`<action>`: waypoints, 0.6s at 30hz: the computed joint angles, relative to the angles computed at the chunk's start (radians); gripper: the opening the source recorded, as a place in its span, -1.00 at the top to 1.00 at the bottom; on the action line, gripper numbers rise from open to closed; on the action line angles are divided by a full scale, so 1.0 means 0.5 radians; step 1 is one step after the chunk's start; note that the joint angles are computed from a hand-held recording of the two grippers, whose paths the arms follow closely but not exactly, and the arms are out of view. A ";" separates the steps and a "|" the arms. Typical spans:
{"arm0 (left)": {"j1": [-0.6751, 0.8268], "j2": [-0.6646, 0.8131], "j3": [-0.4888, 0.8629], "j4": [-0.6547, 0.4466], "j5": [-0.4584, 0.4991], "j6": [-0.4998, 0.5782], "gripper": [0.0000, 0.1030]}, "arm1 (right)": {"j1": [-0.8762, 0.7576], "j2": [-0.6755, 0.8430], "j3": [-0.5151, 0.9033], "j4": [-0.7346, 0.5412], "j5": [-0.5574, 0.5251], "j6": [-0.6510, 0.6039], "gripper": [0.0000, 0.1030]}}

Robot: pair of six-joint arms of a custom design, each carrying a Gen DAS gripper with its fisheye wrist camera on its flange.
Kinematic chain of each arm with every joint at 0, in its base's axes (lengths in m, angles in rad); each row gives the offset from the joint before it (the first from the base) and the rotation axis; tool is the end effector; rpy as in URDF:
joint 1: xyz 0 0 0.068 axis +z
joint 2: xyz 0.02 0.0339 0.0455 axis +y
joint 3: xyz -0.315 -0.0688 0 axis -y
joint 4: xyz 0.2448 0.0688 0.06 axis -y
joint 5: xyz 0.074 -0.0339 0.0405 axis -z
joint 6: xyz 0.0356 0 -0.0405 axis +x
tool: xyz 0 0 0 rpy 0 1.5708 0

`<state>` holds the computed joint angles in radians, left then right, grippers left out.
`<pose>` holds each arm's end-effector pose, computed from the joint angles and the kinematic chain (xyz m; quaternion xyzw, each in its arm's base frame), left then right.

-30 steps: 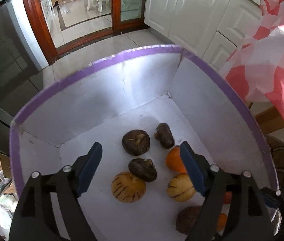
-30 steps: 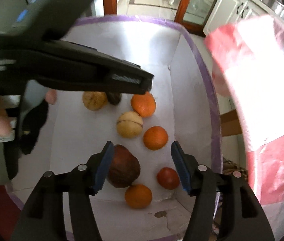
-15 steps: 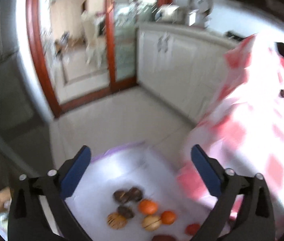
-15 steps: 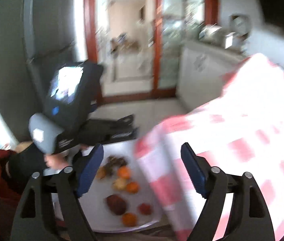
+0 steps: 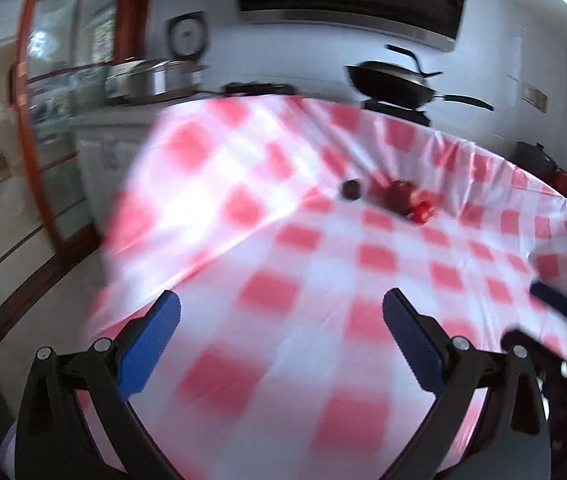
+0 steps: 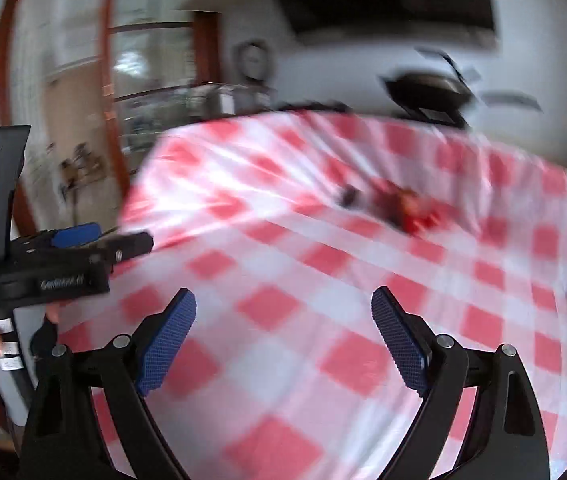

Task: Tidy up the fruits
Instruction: 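Move both open grippers back toward the remaining fruits on the table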

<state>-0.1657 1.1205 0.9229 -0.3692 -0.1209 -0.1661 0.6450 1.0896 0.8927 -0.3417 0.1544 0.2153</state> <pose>0.2246 -0.0332 0.3492 -0.0292 0.8750 -0.0271 0.4824 0.1789 0.1277 0.3477 -0.1477 0.8553 0.1442 0.4752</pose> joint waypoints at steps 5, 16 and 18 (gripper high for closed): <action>-0.316 0.819 0.495 0.242 -0.209 -0.241 -0.97 | -0.667 0.070 -0.096 0.181 -0.397 0.019 -0.69; -0.266 1.775 1.471 0.146 -0.146 -0.616 -0.97 | -1.114 0.173 -0.261 0.470 -0.606 0.212 -0.69; -0.254 1.835 1.520 0.208 -0.144 -0.603 -0.97 | -1.141 0.230 -0.227 0.507 -0.642 0.258 -0.69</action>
